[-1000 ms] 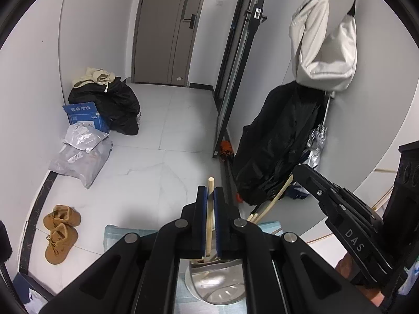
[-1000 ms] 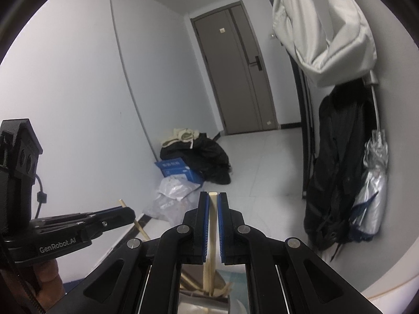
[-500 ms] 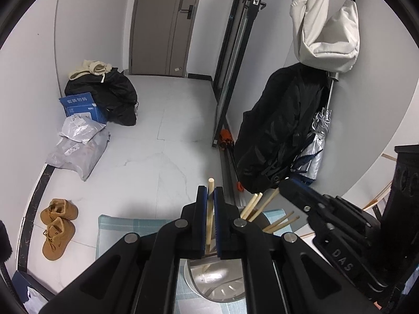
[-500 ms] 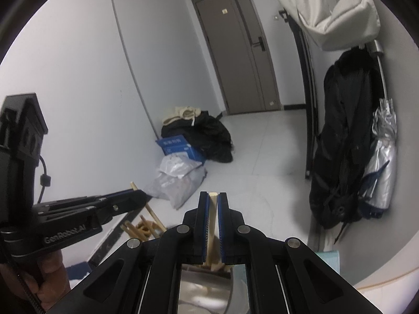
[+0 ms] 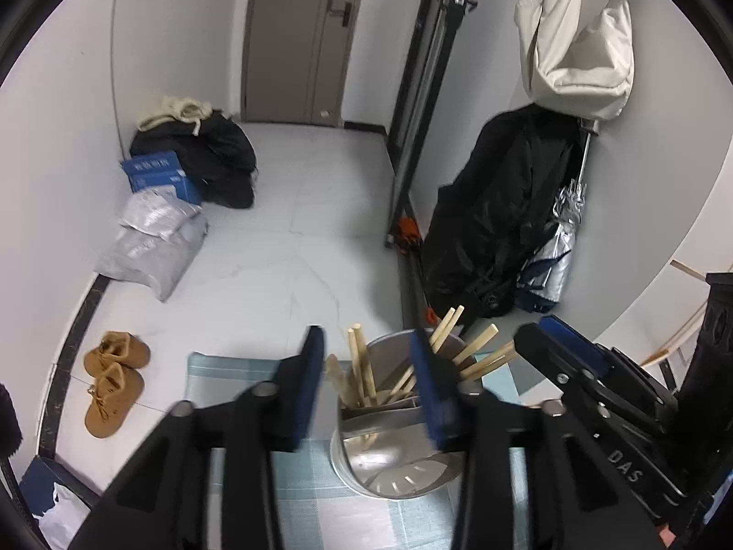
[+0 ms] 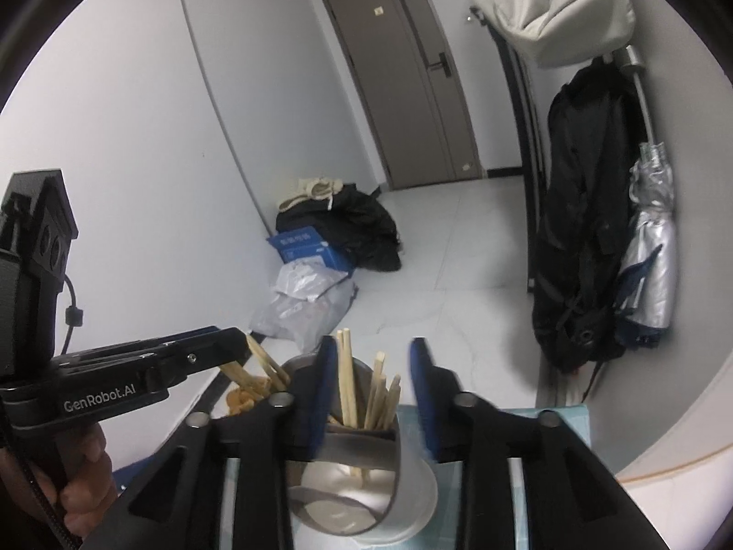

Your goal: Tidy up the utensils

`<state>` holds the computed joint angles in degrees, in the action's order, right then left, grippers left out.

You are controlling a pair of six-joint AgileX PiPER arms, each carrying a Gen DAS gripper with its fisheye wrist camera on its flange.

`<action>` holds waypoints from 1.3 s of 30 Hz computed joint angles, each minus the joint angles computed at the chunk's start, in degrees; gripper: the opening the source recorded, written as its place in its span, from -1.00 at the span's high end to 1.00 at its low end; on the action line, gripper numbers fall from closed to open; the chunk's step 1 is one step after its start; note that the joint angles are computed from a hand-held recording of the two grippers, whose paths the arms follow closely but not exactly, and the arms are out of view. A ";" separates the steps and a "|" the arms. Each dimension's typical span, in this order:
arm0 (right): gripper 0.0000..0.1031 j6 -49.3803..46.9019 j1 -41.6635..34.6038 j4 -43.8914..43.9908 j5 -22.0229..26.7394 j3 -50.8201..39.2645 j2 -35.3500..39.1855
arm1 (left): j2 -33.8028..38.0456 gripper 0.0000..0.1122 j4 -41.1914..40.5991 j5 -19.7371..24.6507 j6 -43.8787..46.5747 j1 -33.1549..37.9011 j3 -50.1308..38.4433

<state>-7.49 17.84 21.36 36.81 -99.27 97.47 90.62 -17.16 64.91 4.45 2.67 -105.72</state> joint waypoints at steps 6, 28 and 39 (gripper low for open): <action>0.17 3.08 0.95 -3.43 -0.99 3.28 -4.76 | -3.56 0.17 1.31 -0.22 -1.43 -0.22 1.28; -0.70 25.44 9.98 -32.34 -8.21 20.35 -25.79 | -21.70 -0.65 17.16 -8.43 -13.25 -6.18 13.42; -0.88 40.64 14.78 -48.06 -10.28 30.52 -34.48 | -30.07 -0.80 26.80 -12.97 -19.37 -11.88 23.01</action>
<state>33.16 32.62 -26.70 26.53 -68.76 62.99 60.54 9.64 51.94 -14.93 -9.21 -82.71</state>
